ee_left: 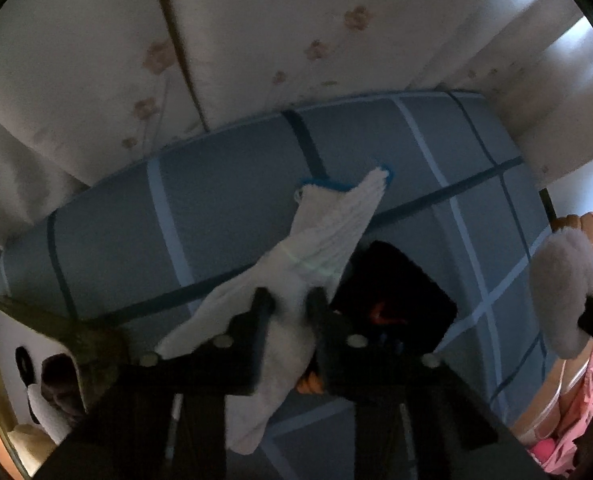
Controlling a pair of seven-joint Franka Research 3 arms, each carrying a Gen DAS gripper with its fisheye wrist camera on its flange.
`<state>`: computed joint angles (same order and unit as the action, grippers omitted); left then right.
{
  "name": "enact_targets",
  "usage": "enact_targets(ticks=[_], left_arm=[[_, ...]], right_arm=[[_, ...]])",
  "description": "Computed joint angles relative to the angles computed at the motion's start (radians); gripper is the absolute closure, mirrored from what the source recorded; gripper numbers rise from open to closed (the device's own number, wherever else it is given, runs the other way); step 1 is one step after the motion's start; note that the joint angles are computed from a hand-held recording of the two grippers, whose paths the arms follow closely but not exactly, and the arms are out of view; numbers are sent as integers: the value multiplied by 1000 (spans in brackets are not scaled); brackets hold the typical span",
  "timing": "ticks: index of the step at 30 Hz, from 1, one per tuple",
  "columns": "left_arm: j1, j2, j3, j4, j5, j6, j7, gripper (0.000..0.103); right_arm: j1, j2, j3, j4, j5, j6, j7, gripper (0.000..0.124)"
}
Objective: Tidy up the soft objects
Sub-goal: 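Lift the glove and pink plush in both grippers toward the tray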
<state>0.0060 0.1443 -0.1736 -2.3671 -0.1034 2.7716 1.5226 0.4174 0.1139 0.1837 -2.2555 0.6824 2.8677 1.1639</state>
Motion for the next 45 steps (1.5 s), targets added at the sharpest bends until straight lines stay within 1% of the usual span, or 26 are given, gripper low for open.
enact_targets(ticks=[1, 3, 8, 13, 17, 20, 22, 26, 29, 35, 40, 45], left_arm=[[5, -8, -4, -6, -15, 1, 14, 92], [21, -28, -17, -16, -83, -7, 76, 95], [12, -86, -7, -49, -189, -18, 174, 96], [-18, -163, 25, -93, -270, -20, 221, 96], [-46, -213, 55, -114, -306, -8, 225, 96], [-66, -271, 86, -140, -344, -23, 260, 96], [-77, -281, 99, -139, -343, -30, 257, 96], [-93, -315, 106, -160, -309, -23, 216, 96], [-104, -344, 115, -178, -285, -13, 185, 96], [-143, -398, 151, -206, -292, -16, 193, 96], [-148, -423, 162, -226, -263, -34, 178, 96], [-156, -459, 173, -249, -247, -44, 175, 96]], right_arm=[[1, 2, 2, 3, 5, 5, -2, 112], [-3, -4, 5, -2, 29, 7, -25, 112], [1, 6, 14, 9, 62, 16, -51, 112], [9, 8, 17, 18, 68, 24, -53, 112], [16, 8, 18, 20, 62, 29, -39, 112], [18, 8, 22, 17, 71, 33, -47, 112], [19, 0, 24, 10, 77, 35, -52, 112], [28, -4, 22, 9, 67, 45, -32, 112], [41, -11, 16, -2, 28, 58, 17, 112], [45, -18, 19, -8, 11, 63, 50, 112], [56, -28, 18, -16, -21, 71, 81, 112], [62, -33, 22, -16, -23, 75, 88, 112]])
